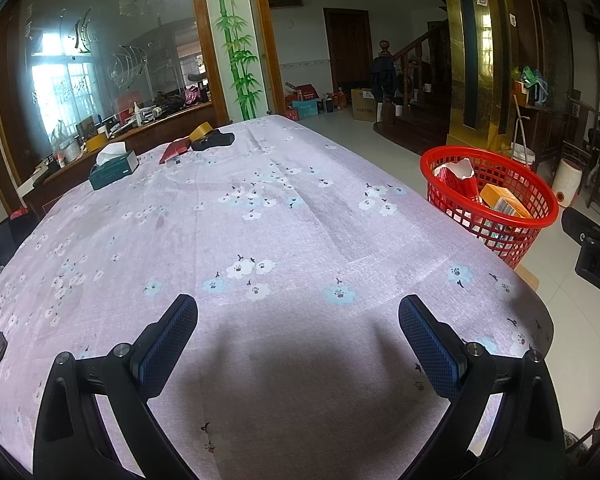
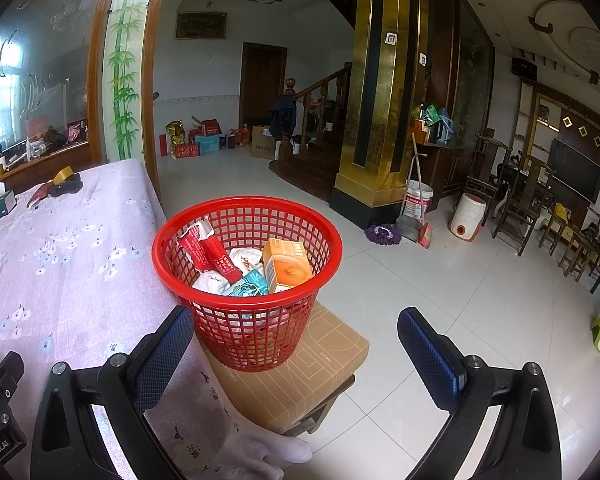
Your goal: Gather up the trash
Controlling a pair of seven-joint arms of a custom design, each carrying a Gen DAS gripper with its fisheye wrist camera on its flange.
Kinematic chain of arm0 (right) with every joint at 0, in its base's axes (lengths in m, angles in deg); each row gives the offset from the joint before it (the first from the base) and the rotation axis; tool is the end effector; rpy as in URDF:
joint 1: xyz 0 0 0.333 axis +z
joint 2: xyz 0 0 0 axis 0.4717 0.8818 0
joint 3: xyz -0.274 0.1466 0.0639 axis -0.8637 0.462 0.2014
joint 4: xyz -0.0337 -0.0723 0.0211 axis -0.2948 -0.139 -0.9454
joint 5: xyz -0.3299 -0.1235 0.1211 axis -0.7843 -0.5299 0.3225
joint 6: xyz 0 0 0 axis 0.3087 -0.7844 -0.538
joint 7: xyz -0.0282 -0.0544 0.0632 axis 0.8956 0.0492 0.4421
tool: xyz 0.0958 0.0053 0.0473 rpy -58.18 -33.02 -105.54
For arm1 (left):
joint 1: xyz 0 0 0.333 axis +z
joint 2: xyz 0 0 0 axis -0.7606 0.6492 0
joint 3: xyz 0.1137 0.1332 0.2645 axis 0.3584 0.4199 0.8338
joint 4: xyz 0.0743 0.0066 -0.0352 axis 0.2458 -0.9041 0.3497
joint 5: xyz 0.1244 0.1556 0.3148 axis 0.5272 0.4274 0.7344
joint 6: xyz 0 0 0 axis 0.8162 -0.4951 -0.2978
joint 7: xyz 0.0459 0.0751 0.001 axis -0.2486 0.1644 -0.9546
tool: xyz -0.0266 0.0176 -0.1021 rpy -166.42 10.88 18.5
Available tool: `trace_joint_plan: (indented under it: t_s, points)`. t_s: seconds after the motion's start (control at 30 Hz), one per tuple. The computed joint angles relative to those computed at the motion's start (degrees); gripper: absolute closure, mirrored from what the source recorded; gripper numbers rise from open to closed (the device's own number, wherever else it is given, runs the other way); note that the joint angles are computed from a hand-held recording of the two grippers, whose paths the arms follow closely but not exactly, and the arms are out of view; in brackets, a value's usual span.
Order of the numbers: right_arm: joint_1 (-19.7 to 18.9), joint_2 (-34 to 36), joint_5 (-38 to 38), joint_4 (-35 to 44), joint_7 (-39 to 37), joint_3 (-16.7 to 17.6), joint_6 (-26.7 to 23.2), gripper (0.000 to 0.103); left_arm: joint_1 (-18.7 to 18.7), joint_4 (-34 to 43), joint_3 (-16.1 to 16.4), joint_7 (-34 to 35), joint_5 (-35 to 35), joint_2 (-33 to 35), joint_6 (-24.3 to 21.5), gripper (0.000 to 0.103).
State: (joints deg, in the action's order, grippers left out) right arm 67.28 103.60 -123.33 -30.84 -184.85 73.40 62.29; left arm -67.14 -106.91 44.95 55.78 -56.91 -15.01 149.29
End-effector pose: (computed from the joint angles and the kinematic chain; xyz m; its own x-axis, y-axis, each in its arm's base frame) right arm 0.5640 0.3743 0.4217 -0.5530 -0.8299 0.0732 -0.4734 0.2407 -0.8473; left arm 0.6117 -0.1355 0.4070 -0.2854 -0.9491 -0.1331 -0.5495 0.2758 -0.7886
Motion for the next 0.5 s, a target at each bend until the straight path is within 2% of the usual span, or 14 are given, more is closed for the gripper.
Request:
trace_joint_plan:
  t_s: [0.5]
  points:
    - [-0.07,-0.08,0.07,-0.19,-0.03,0.05,0.28,0.0,0.26,-0.06,-0.3,-0.18,0.26,0.05,0.09,0.003]
